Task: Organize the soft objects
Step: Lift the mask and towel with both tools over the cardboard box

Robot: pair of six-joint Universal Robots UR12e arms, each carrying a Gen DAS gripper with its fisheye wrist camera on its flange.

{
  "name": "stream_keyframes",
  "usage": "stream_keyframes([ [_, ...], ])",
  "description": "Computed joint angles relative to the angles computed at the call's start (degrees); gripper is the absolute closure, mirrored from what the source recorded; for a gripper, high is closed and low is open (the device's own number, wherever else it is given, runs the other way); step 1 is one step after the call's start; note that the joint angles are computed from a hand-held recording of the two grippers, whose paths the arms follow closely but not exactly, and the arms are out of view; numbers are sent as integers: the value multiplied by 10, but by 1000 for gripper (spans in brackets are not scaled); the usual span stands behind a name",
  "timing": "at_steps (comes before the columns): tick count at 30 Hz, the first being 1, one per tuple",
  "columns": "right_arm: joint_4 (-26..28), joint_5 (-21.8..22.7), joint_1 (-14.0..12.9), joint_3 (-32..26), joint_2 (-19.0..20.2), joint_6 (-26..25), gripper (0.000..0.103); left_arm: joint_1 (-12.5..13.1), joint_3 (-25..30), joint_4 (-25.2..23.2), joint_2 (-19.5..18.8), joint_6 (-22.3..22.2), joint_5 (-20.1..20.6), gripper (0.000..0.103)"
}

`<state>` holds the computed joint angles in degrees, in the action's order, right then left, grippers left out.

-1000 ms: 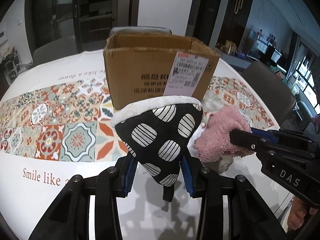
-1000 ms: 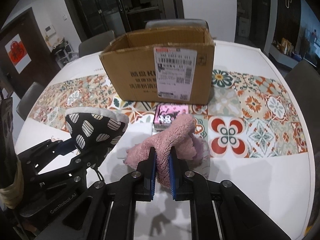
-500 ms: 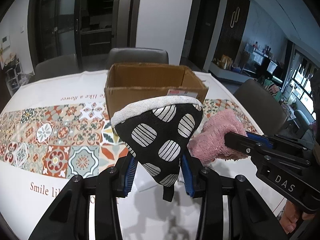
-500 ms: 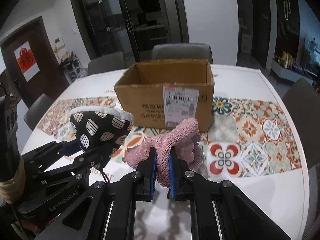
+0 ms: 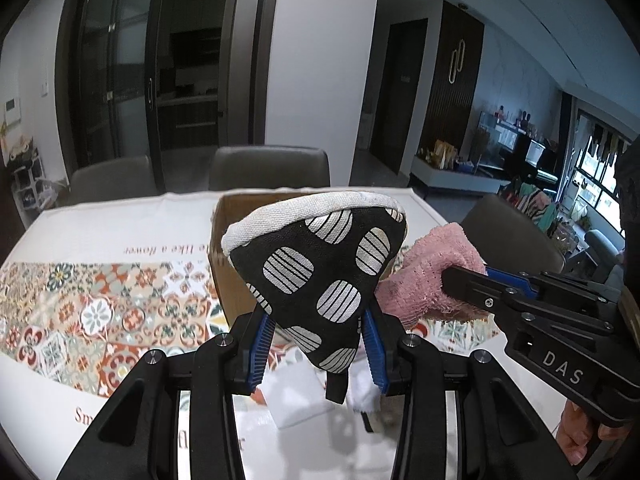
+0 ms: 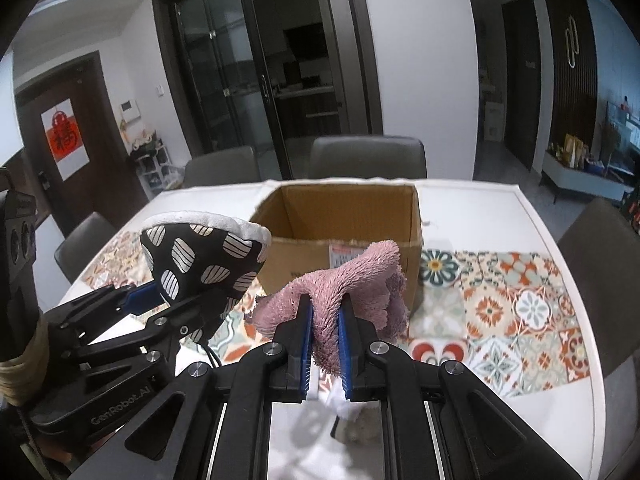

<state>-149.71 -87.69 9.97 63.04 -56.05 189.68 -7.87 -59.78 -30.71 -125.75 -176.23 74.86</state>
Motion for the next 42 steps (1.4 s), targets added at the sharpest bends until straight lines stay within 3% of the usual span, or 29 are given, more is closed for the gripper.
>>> stream_keyframes([
  [12,-50,-8,-2,-38,18,-9,90,0,56,26,-27,-6,6,62],
  [24,-73,-14,-3,-90,47,-25,90,2,120,11,-62,-9,10,62],
  [34,-59,-16,-8,-137,75,-27,90,1,190,-24,-104,-3,17,62],
  [42,-22,-24,-7,-196,110,-30,90,-1,269,-86,-150,0,20,62],
])
